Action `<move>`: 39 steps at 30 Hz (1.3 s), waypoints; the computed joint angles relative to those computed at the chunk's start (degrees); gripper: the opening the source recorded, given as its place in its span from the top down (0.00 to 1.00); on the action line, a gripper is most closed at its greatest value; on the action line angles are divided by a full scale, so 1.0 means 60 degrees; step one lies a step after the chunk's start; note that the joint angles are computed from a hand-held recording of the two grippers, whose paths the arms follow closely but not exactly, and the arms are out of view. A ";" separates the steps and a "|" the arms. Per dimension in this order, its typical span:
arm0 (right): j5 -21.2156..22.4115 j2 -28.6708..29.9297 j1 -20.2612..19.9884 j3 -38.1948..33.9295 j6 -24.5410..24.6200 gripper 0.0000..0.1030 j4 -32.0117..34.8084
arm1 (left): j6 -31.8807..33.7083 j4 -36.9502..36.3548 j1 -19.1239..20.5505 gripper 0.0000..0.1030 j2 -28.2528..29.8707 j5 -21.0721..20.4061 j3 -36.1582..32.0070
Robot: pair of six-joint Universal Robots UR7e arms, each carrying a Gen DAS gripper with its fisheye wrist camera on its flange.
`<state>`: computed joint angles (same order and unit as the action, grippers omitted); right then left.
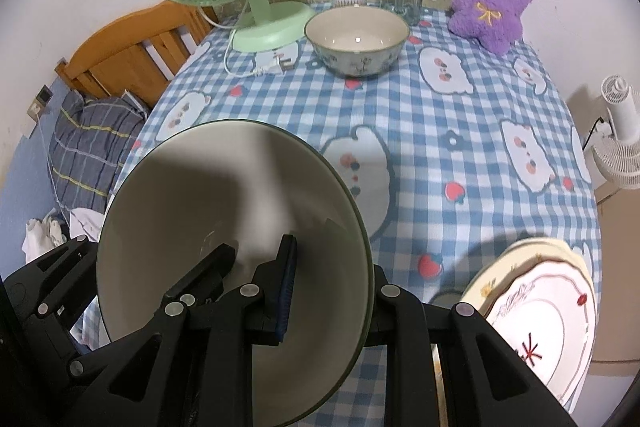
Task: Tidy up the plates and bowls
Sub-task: 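Carry the gripped bowl with both tools toward the plate stack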
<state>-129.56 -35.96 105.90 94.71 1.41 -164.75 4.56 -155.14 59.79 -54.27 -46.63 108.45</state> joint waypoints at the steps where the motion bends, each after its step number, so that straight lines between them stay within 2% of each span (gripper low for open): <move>1: 0.0012 -0.0010 -0.0012 0.0056 0.0019 0.75 -0.0009 | -0.0022 -0.0005 -0.0001 0.64 -0.0022 0.0000 0.0070; 12: -0.0027 -0.0115 0.0013 0.0735 -0.0124 0.75 -0.0619 | 0.0159 -0.0571 -0.0080 0.64 -0.0234 0.0003 0.0741; 23: -0.0134 -0.0005 0.0077 0.0872 -0.0306 0.74 -0.1183 | 0.0345 -0.1150 -0.0052 0.64 -0.0253 -0.0038 0.0966; 39: -0.0735 -0.0021 0.0150 0.1089 -0.0192 0.73 -0.1342 | 0.0219 -0.1064 -0.0092 0.64 -0.0209 -0.0347 0.1080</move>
<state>-133.97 -36.08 106.80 101.24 0.25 -172.80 5.87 -161.52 59.23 -55.52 -48.72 114.93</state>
